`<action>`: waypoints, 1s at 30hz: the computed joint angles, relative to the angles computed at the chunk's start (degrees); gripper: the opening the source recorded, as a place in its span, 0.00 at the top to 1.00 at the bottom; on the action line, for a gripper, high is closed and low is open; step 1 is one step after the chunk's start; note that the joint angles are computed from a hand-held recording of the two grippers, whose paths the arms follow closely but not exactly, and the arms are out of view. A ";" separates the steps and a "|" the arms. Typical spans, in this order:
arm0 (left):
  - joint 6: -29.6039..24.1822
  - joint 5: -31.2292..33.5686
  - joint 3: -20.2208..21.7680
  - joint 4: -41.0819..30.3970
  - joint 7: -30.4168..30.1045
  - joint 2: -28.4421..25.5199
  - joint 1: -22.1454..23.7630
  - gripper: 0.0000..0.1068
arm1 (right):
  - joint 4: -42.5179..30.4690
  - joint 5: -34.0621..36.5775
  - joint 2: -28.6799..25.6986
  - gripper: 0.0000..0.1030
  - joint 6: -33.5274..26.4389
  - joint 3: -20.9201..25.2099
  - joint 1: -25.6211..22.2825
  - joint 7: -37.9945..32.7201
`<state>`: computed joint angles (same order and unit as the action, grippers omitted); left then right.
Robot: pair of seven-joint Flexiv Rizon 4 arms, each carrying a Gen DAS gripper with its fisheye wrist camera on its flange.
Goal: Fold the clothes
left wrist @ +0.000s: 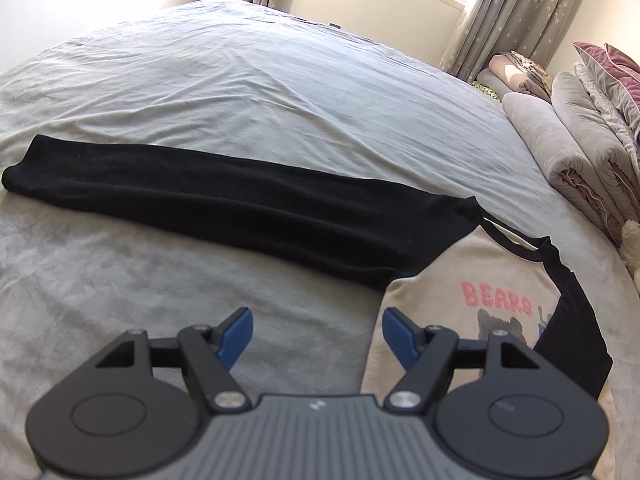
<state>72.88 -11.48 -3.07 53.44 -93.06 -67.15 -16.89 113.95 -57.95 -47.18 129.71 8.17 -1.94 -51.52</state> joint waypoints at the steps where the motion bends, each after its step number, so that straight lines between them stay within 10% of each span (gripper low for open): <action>1: 0.13 0.06 -0.34 0.16 0.40 0.08 0.09 0.32 | 0.31 -1.92 0.67 0.87 0.72 0.16 -1.50 0.56; 5: 0.96 0.42 -1.35 1.03 2.47 0.39 0.03 0.32 | 2.60 -1.19 4.92 0.86 -3.42 -2.40 -3.47 2.36; 9: 1.30 1.01 -1.38 1.18 4.67 0.30 -0.71 0.32 | -3.54 -26.60 2.41 0.84 -7.67 -0.81 -11.79 19.58; 12: 1.15 1.03 -1.61 1.34 6.12 0.28 -1.03 0.32 | -7.69 -39.28 0.91 0.84 -0.64 -6.12 -8.73 27.21; 30: -0.84 -0.06 -0.70 0.59 4.95 -0.06 -1.25 0.32 | -4.66 -32.86 2.64 0.82 7.35 -17.39 1.34 22.15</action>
<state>72.03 -11.54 -3.77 54.03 -88.12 -67.21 -18.14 109.29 -90.82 -44.54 137.05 -9.22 -0.60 -29.38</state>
